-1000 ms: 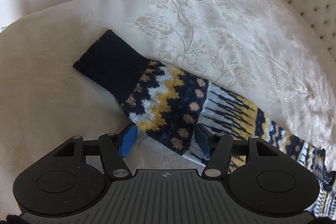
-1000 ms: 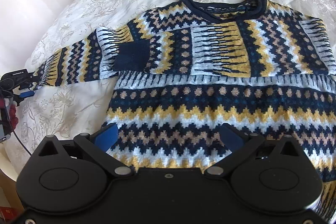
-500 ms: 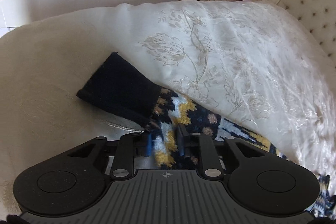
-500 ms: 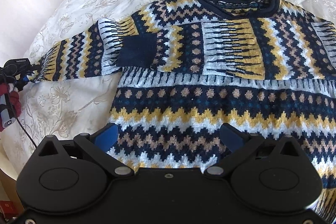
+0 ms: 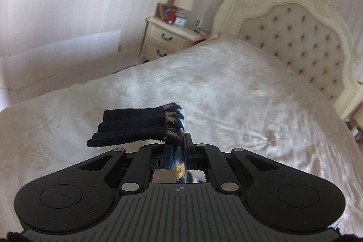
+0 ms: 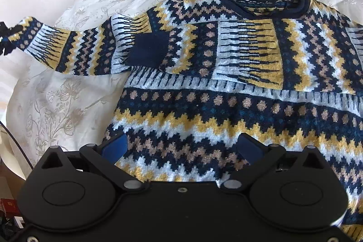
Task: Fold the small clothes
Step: 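Close the left gripper on the cuff and lift the sleeve, then fold the sleeve across the body with the left gripper and release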
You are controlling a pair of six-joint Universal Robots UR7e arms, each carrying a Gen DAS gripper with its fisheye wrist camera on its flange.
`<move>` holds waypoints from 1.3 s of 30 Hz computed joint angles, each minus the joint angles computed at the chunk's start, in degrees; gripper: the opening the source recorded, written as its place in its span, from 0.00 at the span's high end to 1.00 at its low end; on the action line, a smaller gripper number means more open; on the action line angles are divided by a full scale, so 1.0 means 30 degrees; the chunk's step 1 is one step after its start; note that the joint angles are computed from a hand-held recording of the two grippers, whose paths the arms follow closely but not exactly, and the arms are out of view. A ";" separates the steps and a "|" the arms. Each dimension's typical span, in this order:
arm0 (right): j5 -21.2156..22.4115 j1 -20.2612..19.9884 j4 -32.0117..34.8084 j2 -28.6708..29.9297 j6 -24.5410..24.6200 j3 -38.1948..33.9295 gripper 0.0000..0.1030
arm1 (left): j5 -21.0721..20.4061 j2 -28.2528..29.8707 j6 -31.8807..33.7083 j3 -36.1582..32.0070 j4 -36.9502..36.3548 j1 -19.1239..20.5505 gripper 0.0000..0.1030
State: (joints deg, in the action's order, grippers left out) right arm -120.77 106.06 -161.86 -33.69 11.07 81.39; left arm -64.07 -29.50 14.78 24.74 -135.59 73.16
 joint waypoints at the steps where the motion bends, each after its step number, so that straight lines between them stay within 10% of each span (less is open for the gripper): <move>1: 0.0141 -0.0093 -0.0198 -0.0278 -0.0198 0.0369 0.01 | -0.0199 -0.0475 0.0125 0.1056 -0.0642 -0.0287 0.93; 10: 0.0846 -0.0952 -0.2352 -0.3097 -0.1085 0.4172 0.01 | -0.1722 -0.2519 0.0354 0.7923 -0.4267 -0.2709 0.93; 23: 0.1438 -0.2434 -0.5065 -0.6706 -0.1910 0.8751 0.01 | -0.1815 -0.1209 -0.0545 1.2035 -0.2916 -0.4294 0.92; 39: 0.1477 -0.3287 -0.5670 -0.7514 -0.0727 1.0037 0.01 | -0.4423 -0.2254 0.4682 1.5113 -0.0816 -0.5343 0.42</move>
